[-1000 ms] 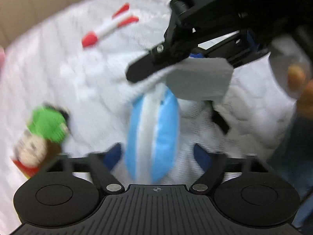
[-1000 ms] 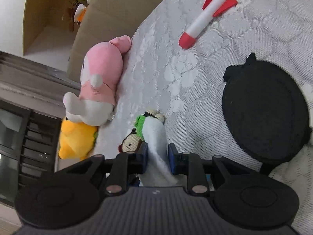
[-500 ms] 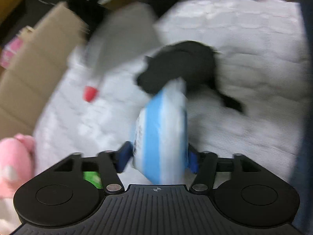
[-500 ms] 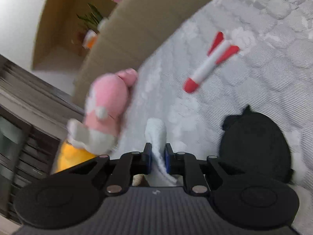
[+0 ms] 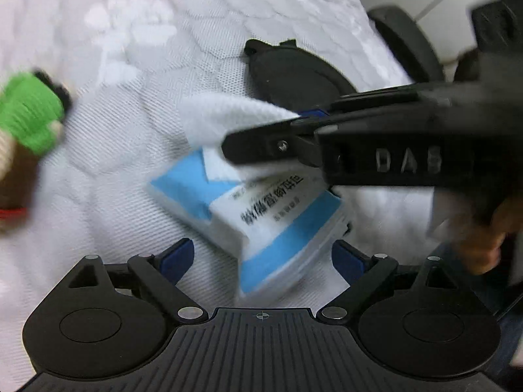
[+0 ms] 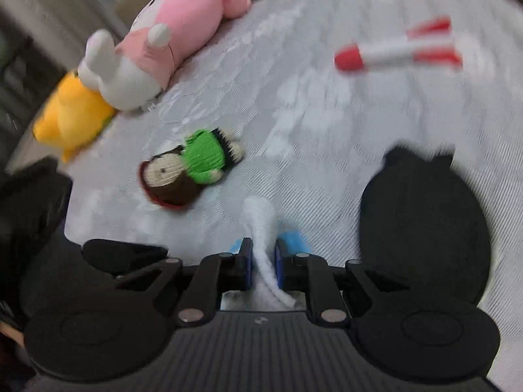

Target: Clean container

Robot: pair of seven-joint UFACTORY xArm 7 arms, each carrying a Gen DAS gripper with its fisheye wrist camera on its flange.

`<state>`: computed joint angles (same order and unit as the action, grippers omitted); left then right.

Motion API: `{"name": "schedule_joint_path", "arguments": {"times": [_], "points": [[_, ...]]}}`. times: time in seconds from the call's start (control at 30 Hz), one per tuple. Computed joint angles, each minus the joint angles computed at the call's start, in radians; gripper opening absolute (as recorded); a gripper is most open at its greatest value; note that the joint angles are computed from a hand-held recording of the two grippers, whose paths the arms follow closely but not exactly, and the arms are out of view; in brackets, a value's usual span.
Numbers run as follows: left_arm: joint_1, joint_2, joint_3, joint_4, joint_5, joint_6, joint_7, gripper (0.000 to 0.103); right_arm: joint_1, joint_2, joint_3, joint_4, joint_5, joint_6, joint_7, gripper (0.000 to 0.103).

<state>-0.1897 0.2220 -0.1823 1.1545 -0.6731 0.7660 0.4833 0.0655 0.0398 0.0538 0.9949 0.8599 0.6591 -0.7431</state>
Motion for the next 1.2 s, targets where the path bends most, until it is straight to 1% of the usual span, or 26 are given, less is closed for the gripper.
{"name": "schedule_joint_path", "arguments": {"times": [0.07,0.1,0.13,0.17,0.2,0.27,0.3,0.37,0.43,0.47,0.5,0.53,0.63,0.7,0.73,0.8,0.87,0.9,0.97,1.0,1.07,1.1,1.13,1.17,1.2], "points": [[0.013,0.033,-0.006,0.027,-0.057,-0.005,0.010,0.095,-0.007,0.011,-0.004,0.012,0.024,0.011,-0.001,0.016],[0.010,0.053,-0.016,0.034,-0.074,-0.041,0.040,0.095,-0.018,0.019,-0.009,0.023,0.062,0.031,-0.005,0.016],[0.003,0.062,-0.026,0.033,-0.076,-0.101,0.088,0.088,-0.027,0.027,-0.012,0.032,0.097,0.033,-0.007,0.016],[-0.009,0.063,-0.033,0.036,-0.056,-0.154,0.123,0.080,-0.034,0.035,-0.013,0.038,0.131,0.019,-0.008,0.016],[-0.020,0.063,-0.039,0.034,-0.035,-0.210,0.156,0.075,-0.043,0.040,-0.015,0.041,0.167,0.003,-0.007,0.016],[-0.035,0.067,-0.055,0.024,0.001,-0.327,0.227,0.074,-0.061,0.054,-0.017,0.052,0.245,-0.015,-0.004,0.016],[-0.040,0.069,-0.060,0.017,0.022,-0.372,0.245,0.074,-0.072,0.062,-0.018,0.059,0.289,-0.015,-0.008,0.016],[-0.038,0.058,-0.064,-0.004,0.054,-0.412,0.245,0.076,-0.091,0.074,-0.017,0.072,0.363,-0.008,-0.025,0.016],[-0.040,0.054,-0.055,-0.009,0.102,-0.412,0.206,0.086,-0.108,0.091,-0.014,0.087,0.430,0.033,-0.054,0.016],[-0.040,0.043,-0.048,-0.018,0.126,-0.409,0.186,0.089,-0.115,0.100,-0.013,0.093,0.446,0.062,-0.063,0.019],[-0.040,0.030,-0.041,-0.030,0.150,-0.403,0.165,0.092,-0.118,0.111,-0.011,0.101,0.441,0.087,-0.064,0.019],[-0.046,0.024,-0.029,-0.031,0.185,-0.393,0.132,0.093,-0.112,0.119,-0.008,0.105,0.407,0.084,-0.053,0.020],[-0.071,0.012,0.011,-0.028,0.306,-0.341,-0.013,0.094,-0.072,0.111,0.008,0.083,0.248,-0.021,-0.050,0.020],[-0.073,0.006,0.028,-0.020,0.351,-0.291,-0.113,0.094,-0.063,0.103,0.016,0.068,0.187,-0.050,-0.058,0.020],[-0.070,-0.007,0.031,-0.027,0.365,-0.280,-0.147,0.094,-0.059,0.099,0.016,0.061,0.157,-0.061,-0.040,0.018],[-0.064,-0.040,0.037,-0.050,0.389,-0.267,-0.201,0.094,-0.050,0.088,0.018,0.043,0.099,-0.089,-0.005,0.018],[-0.080,-0.084,0.056,-0.089,0.491,-0.293,-0.282,0.094,-0.039,0.056,0.019,0.003,0.061,-0.148,0.027,0.018],[-0.085,-0.107,0.062,-0.111,0.541,-0.307,-0.318,0.095,-0.036,0.036,0.020,-0.019,0.061,-0.172,0.037,0.018],[-0.081,-0.145,0.059,-0.139,0.570,-0.313,-0.341,0.097,-0.034,-0.014,0.016,-0.056,0.136,-0.189,0.019,0.018],[-0.079,-0.163,0.057,-0.150,0.578,-0.314,-0.349,0.098,-0.033,-0.040,0.009,-0.068,0.208,-0.171,-0.009,0.018],[-0.072,-0.191,0.051,-0.176,0.538,-0.312,-0.326,0.099,-0.024,-0.086,-0.014,-0.087,0.359,-0.104,-0.051,0.018],[-0.070,-0.204,0.049,-0.189,0.514,-0.311,-0.311,0.100,-0.017,-0.096,-0.024,-0.091,0.410,-0.070,-0.054,0.018],[-0.071,-0.210,0.048,-0.196,0.501,-0.305,-0.303,0.100,-0.007,-0.099,-0.027,-0.093,0.436,-0.042,-0.046,0.018],[-0.072,-0.213,0.047,-0.201,0.492,-0.297,-0.297,0.100,0.005,-0.098,-0.023,-0.095,0.431,-0.034,-0.030,0.018],[-0.073,-0.219,0.047,-0.207,0.487,-0.286,-0.292,0.100,0.018,-0.092,-0.014,-0.096,0.399,-0.039,-0.003,0.018]]}}
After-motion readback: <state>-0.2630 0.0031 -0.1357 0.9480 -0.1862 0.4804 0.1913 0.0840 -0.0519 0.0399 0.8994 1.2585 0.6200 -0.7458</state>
